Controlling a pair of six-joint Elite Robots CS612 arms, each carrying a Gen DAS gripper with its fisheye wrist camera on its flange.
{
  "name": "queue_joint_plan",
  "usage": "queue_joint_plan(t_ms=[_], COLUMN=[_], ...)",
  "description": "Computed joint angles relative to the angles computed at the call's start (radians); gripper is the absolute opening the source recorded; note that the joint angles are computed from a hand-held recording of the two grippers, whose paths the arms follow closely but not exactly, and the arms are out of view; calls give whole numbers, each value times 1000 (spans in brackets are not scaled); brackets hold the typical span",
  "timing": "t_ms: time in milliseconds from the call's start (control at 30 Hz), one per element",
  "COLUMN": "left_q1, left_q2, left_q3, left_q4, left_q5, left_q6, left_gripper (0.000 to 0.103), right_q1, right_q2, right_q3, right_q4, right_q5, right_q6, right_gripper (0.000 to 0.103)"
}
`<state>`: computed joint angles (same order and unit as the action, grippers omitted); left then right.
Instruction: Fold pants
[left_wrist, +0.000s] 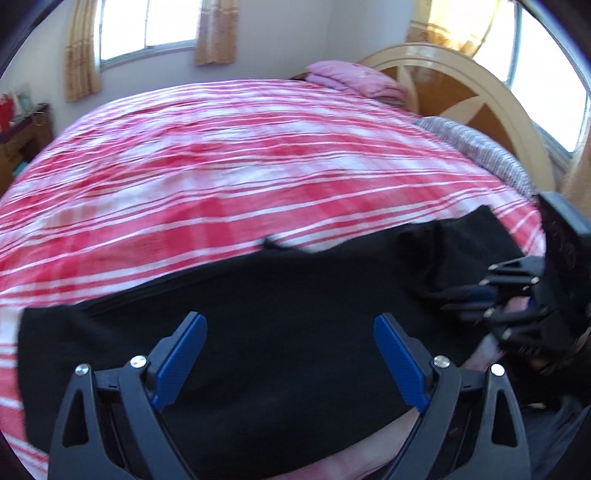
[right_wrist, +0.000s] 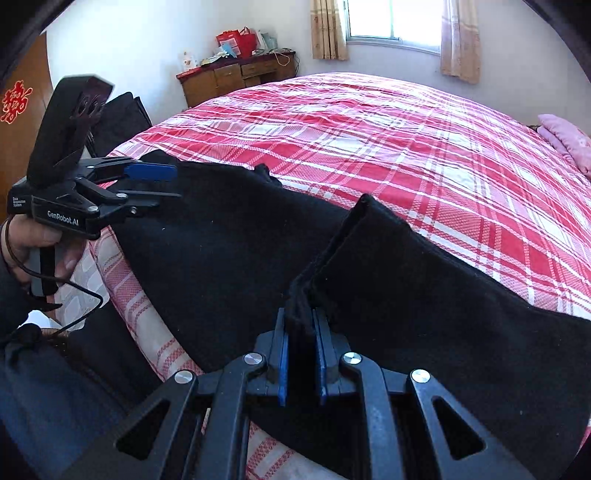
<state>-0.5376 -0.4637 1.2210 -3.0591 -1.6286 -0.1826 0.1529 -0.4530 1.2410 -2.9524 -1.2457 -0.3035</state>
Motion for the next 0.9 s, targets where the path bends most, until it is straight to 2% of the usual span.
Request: queue_joint_plan(t_ms=[33, 67, 133, 267, 333, 400, 467, 533, 567, 600, 633, 767, 900], left_q1=[-5, -8, -15, -28, -31, -28, -28, -34, -37, -38, -39, -31, -28], left_q2=[9, 14, 29, 73, 94, 121, 142, 147, 147, 146, 145, 134, 105], left_q3=[-22, -36, -74, -172, -214, -265, -298, -298, -291, -286, -279, -247, -202], left_q4=[4, 7, 28, 120, 163, 214, 224, 202, 187, 176, 164, 94, 29], left_q5=[-28, -51, -103, -194, -220, -288, -324, -322, -326, -326, -324, -364, -352], left_q6=[4, 10, 27, 57, 45, 13, -31, -48, -53, -51, -47, -88, -96], left_gripper=[95, 95, 95, 94, 88, 70, 66, 54, 45, 26, 16, 12, 12], right_q1=[-5, -9, -18, -47, -67, -85, -108, -126, -132, -135, -140, -146, -164], right_q2=[-10, -22, -49, -85, -90, -88, -85, -78, -74, -70, -66, -61, -54], right_q3=[10, 27, 70, 150, 180, 192, 199, 204, 205, 204, 205, 209, 210], right_q4=[7, -3, -46, -157, -228, -270, -298, -347, -369, -391, -422, -476, -541], right_q5=[8, 2, -17, -32, -55, -61, -43, -30, -28, -27, -28, -70, 9], right_q6=[-3, -8, -23, 13, 74, 140, 231, 317, 350, 380, 415, 462, 512], right_gripper=[23, 37, 55, 55, 55, 55, 55, 55, 55, 55, 55, 55, 55])
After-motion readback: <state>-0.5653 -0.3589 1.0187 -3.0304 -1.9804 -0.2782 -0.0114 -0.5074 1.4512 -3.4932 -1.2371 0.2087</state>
